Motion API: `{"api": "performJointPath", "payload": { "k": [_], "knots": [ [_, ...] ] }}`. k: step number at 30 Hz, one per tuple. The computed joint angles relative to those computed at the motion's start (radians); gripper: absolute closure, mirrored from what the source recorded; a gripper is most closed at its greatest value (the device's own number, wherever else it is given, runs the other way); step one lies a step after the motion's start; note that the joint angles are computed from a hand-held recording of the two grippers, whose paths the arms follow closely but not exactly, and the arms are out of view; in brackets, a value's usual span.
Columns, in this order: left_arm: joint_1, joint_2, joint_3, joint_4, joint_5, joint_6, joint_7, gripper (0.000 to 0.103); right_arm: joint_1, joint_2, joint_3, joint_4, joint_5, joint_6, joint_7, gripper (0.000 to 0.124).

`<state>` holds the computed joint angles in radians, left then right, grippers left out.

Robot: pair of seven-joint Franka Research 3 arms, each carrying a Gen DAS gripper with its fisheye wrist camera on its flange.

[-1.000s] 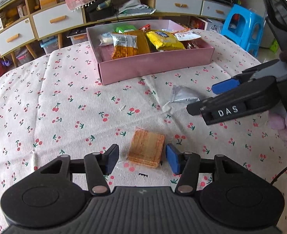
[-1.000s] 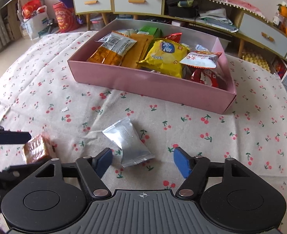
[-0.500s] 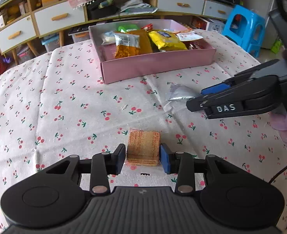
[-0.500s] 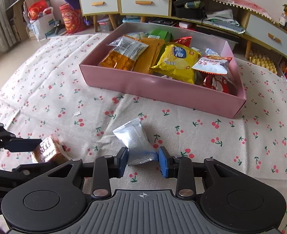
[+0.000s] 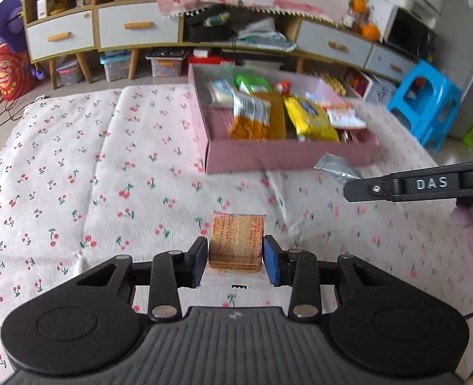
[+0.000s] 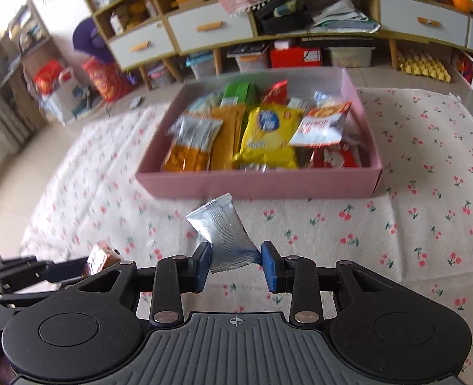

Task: Organize snacks
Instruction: 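Carry the wafer biscuit and foil packet into the pink box and open both tools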

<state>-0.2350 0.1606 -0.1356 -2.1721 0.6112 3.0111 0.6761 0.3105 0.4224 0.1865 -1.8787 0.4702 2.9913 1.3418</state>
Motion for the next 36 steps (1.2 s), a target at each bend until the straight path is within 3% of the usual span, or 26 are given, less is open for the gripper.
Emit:
{"api": "performJointPath", "payload": {
  "k": [8, 11, 15, 17, 21, 28, 30, 34, 36],
  "knots": [
    [-0.013, 0.046, 0.012, 0.074, -0.005, 0.046, -0.041, 0.069, -0.116, 0.037, 0.089, 0.087, 0.191, 0.0, -0.043, 0.092],
    [0.001, 0.089, -0.017, 0.123, -0.07, 0.056, 0.014, 0.069, -0.148, 0.062, 0.118, 0.127, 0.259, 0.01, -0.073, 0.092],
    [-0.057, 0.158, 0.039, 0.217, -0.063, 0.067, -0.005, 0.069, -0.192, 0.108, 0.164, 0.185, 0.353, 0.013, -0.113, 0.092],
    [-0.056, 0.202, 0.034, 0.27, -0.085, 0.069, 0.008, 0.069, -0.205, 0.122, 0.179, 0.201, 0.396, 0.008, -0.135, 0.092],
    [-0.088, 0.275, 0.069, 0.345, -0.109, 0.089, -0.005, 0.069, -0.204, 0.153, 0.177, 0.244, 0.436, -0.003, -0.161, 0.091],
    [-0.102, 0.332, 0.082, 0.396, -0.148, 0.103, 0.021, 0.07, -0.225, 0.205, 0.191, 0.311, 0.516, -0.022, -0.223, 0.091],
    [-0.101, 0.341, 0.079, 0.411, -0.159, 0.087, 0.029, 0.07, -0.216, 0.218, 0.176, 0.327, 0.521, -0.033, -0.211, 0.091],
    [-0.148, 0.35, 0.136, 0.423, -0.138, 0.082, 0.003, 0.07, -0.18, 0.236, 0.128, 0.347, 0.481, -0.046, -0.153, 0.091],
    [-0.149, 0.352, 0.14, 0.425, -0.132, 0.082, -0.002, 0.07, -0.173, 0.243, 0.118, 0.352, 0.462, -0.046, -0.132, 0.09]
  ]
}}
